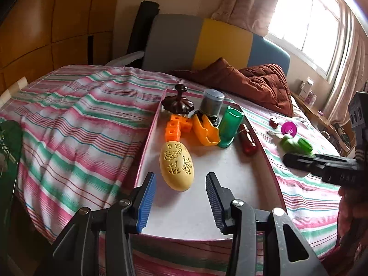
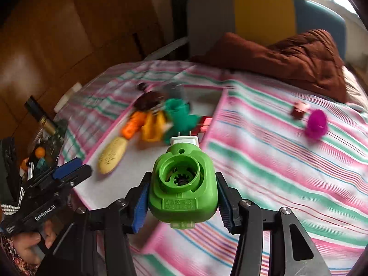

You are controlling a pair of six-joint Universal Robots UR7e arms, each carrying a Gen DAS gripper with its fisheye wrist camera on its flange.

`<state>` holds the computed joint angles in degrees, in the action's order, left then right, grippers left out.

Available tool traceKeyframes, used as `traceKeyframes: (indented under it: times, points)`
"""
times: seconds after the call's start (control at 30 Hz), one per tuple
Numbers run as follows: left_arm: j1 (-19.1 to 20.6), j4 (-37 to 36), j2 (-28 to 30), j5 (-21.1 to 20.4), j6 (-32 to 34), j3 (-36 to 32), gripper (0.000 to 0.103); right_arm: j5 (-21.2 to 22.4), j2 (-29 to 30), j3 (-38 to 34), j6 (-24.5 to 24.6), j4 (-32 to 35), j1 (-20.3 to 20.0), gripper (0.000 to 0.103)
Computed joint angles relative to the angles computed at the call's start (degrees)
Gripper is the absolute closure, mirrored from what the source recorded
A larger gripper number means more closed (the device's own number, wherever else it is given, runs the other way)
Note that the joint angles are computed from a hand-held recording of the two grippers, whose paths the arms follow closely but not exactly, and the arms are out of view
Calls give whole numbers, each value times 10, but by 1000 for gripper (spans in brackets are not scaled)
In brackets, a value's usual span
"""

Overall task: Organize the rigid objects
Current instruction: 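Lower the green-white plug into the tray and open the right gripper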

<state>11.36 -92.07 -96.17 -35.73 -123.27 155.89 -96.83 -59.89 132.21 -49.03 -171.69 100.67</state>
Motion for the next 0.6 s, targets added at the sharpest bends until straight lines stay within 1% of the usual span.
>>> traceKeyframes:
  times: [0.1, 0.23, 0.4, 0.6]
  points:
    - [-3, 15, -2, -4, -15, -1, 58, -3, 24, -1, 15, 3, 18, 50]
    - [-6, 39, -16, -5, -33, -2, 58, -7, 57, -8, 23, 3, 39, 50]
    - [-11, 91, -38, -11, -74, -7, 58, -20, 90, -14, 36, -2, 56, 50]
    - [-15, 125, -68, -18, -109, -7, 58, -40, 129, -29, 51, -22, 76, 50]
